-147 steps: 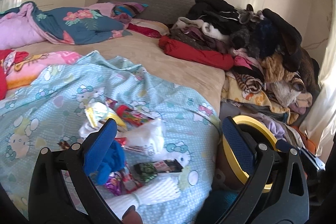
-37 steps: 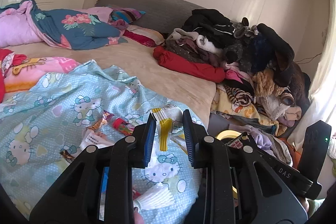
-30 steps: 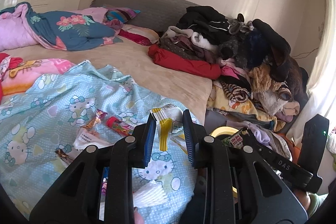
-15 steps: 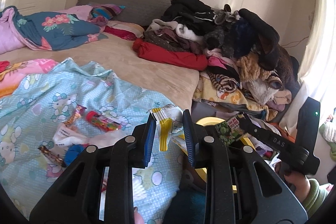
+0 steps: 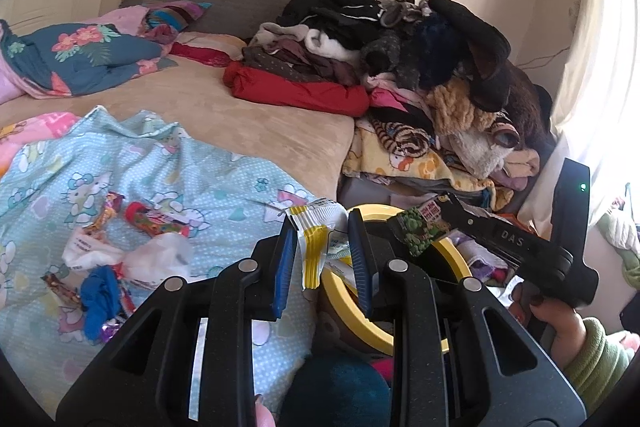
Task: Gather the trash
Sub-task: 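Carry both held wrappers over the yellow bin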
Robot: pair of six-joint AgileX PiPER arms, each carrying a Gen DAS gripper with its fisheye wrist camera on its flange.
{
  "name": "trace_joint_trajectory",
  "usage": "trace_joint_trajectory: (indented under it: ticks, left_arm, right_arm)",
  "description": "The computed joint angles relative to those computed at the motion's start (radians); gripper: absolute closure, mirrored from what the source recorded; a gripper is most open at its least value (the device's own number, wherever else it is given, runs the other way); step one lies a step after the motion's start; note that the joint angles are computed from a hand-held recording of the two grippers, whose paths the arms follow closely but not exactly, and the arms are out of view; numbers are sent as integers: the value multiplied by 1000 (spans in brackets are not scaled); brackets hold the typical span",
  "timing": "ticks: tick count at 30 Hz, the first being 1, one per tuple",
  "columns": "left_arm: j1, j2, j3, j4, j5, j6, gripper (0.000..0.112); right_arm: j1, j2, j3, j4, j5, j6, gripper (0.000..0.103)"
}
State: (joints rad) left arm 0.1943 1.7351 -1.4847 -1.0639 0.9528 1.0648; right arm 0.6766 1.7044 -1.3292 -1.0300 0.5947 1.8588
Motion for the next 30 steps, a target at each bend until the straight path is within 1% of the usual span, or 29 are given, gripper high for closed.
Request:
trace_joint_trajectory:
  ticks: [11, 30]
  left_arm:
    - [-72, -14, 41, -1, -23, 27, 93]
    - [-183, 23, 71, 33, -65, 37, 93]
  right_arm:
    - [-52, -58, 106, -30, -22, 77, 92]
    - [-115, -85, 198, -26, -41, 114, 92]
